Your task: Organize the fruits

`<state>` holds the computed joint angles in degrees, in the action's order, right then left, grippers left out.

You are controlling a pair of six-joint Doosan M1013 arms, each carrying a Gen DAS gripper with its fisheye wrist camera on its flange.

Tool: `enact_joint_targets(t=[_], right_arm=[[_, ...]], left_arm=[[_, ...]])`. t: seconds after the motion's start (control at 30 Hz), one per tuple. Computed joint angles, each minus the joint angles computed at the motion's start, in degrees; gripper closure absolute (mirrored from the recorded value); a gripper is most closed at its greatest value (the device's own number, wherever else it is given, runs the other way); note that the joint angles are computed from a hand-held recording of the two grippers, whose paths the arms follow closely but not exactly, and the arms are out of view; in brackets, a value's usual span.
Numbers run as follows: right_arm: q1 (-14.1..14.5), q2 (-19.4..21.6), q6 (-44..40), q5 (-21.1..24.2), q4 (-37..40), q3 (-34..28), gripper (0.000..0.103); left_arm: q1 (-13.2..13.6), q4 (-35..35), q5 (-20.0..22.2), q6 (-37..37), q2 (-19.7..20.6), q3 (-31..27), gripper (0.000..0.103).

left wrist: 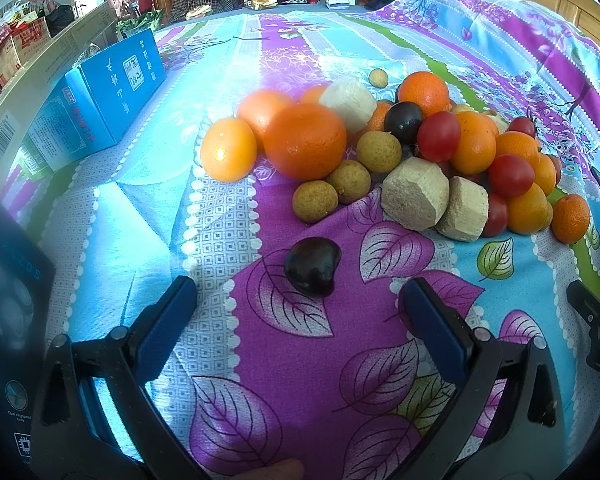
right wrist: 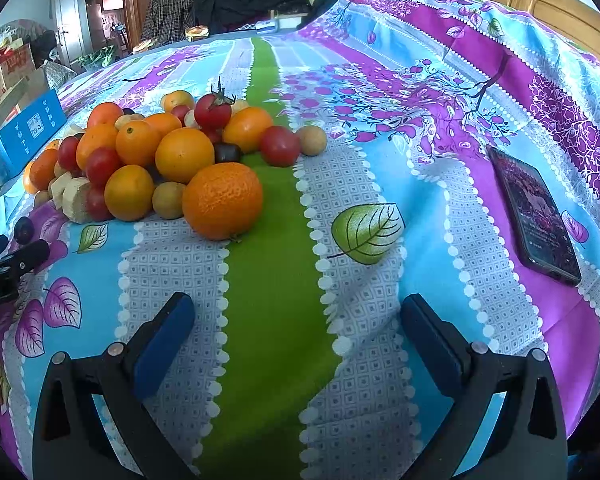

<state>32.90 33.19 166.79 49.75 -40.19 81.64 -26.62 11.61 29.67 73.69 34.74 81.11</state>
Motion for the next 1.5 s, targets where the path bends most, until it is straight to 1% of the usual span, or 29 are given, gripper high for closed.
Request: enact_joint_targets(t=[0.7,0.87,0.97,1.07,1.13,1.23,1.27,1.3,1.33,1.37,1.4,1.43,1.47,1.5], right_arm=[[0.0,0.0,0.1,-0.1,0.0,0.1,0.0],[0.1,0.2,-0.3,0.8,0.0,-0.3,0.0],[0.2,-0.2,0.5,0.2,-0.3,0.1,0.0],[0.3,-0.9,1.5,-0.9,-0.6,1.1,0.0],[0.2,-1.1,1.3,-1.5,-0.1,1.3,0.0],[-0.1,-1.5,1.1,-2.5,1.0,1.6,0.0],[-0.2,-1.6,0.8,-2.7,1.2,1.7,0.0],[-0.2,-1.8,0.7,-2.9,1.3,1.9,0.0],[-0.2,-2.0,1.0,-3.3,1.5,2.2,0.0],[-0.2,-2.4,1.4,-4.2,1.6,2.7,0.0],[-0.3,-2.8,1.9,-5.4,1.6,3.3,0.0],[-0.4,-3.0,2.0,-6.0,1.7,3.6,0.0],[-0.4,-3.0,2.1,-6.2,1.7,3.6,0.0],[-0.4,-2.9,2.3,-6.2,1.6,3.6,0.0]], left_arm=[[0.0,0.0,0.1,0.0,0.0,0.0,0.0],[-0.1,-0.4,0.2,0.2,0.1,-0.2,0.0],[0.1,-2.2,-0.7,1.8,-0.6,0.9,0.0],[0.8,-7.7,-2.0,7.1,-1.2,1.8,0.0],[0.9,-9.3,-2.2,8.9,-1.5,2.1,0.0],[0.7,-8.9,-1.5,9.7,-1.6,2.0,0.003],[0.6,-8.5,-1.3,9.7,-1.7,2.1,0.005],[0.6,-8.3,-1.0,9.9,-1.8,2.1,0.013],[0.8,-9.6,-1.2,10.6,-2.3,2.4,0.018],[1.4,-12.7,-1.9,12.0,-2.7,2.9,0.022],[2.0,-15.9,-2.5,13.8,-3.0,3.4,0.023],[2.5,-16.9,-3.1,13.1,-3.3,3.8,0.024],[2.7,-16.0,-3.3,11.2,-3.4,3.9,0.029],[3.0,-15.8,-3.4,10.5,-3.4,3.9,0.031]])
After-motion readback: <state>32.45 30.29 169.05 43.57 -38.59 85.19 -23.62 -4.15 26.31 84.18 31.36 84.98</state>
